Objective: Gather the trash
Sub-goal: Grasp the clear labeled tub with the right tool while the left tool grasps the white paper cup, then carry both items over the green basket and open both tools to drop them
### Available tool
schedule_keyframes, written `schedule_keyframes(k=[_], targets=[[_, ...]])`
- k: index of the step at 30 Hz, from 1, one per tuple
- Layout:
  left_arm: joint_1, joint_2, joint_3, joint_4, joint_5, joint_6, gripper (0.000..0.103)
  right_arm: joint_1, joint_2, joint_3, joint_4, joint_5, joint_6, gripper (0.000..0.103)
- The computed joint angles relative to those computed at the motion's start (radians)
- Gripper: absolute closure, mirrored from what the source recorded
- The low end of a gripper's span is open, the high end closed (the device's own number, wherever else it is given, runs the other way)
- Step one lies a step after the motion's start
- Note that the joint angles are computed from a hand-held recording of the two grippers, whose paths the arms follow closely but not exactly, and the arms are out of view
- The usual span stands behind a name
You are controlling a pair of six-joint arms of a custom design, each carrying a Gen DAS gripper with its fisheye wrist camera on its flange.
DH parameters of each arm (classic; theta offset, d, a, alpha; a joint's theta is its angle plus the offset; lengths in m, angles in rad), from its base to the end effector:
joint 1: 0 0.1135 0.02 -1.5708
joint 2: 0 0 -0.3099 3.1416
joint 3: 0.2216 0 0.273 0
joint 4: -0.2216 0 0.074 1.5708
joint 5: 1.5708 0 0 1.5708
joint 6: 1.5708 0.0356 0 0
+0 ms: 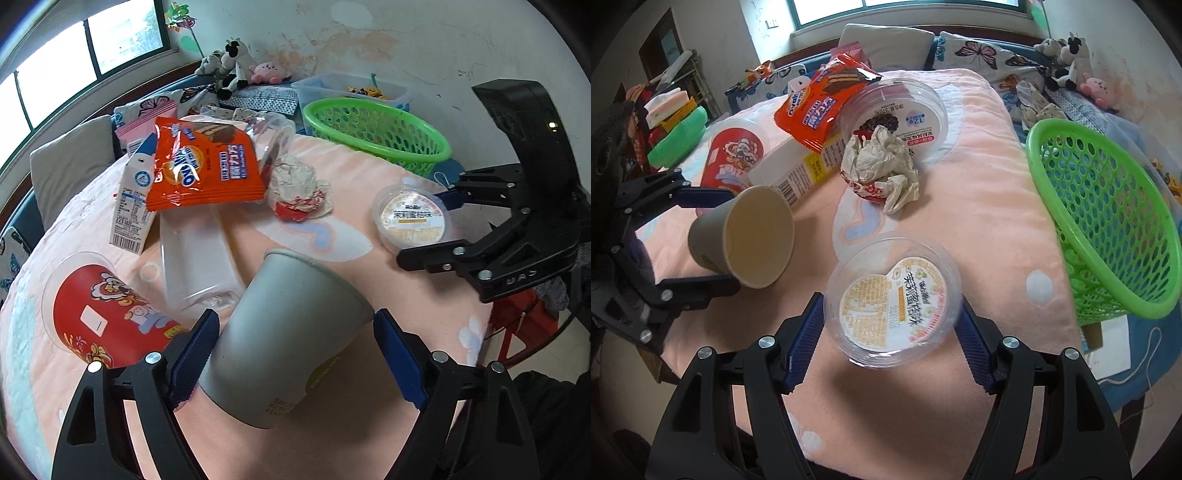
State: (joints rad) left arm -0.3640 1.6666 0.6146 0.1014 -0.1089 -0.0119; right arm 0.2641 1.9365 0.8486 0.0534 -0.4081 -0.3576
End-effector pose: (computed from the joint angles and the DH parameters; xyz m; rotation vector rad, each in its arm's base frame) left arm 0.2793 -0.1023 0.1314 0.3969 2.4817 -0.0159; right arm 0.3459 0.1082 0.1032 -0.9169 2.3805 0.4937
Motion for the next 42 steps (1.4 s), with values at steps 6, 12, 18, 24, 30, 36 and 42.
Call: schedule_keyframes(k=[6,12,18,24,30,36,42], targets=[[0.004,0.003,0.015,-0.024,0.038,-0.01,0.02,-0.008,0.021,0.007,0.007,0.005,0.001,0.033],[0.013,0.026,0.025,-0.029,0.034,0.022,0.017,-0.022,0.019,0.01,-0.007,-0.018,-0.001,0.041],[0.006,0.038,0.015,-0.003,0.013,0.054,0.017,-0.027,0.013,0.011,-0.02,-0.033,0.014,0.041],[0.01,0.051,0.02,0.007,-0.028,0.044,0.031,-0.035,-0.002,0.011,-0.033,-0.055,0.023,0.041],[-0.008,0.021,0.001,0.012,-0.041,0.01,0.039,-0.061,-0.027,0.012,-0.048,-0.086,0.029,0.041],[-0.035,-0.04,-0.006,0.008,-0.034,-0.068,0.04,-0.103,-0.061,0.016,-0.053,-0.112,0.039,0.041],[-0.062,-0.055,0.071,-0.025,-0.024,-0.125,0.04,-0.18,-0.058,0.075,-0.052,-0.106,0.07,0.041]])
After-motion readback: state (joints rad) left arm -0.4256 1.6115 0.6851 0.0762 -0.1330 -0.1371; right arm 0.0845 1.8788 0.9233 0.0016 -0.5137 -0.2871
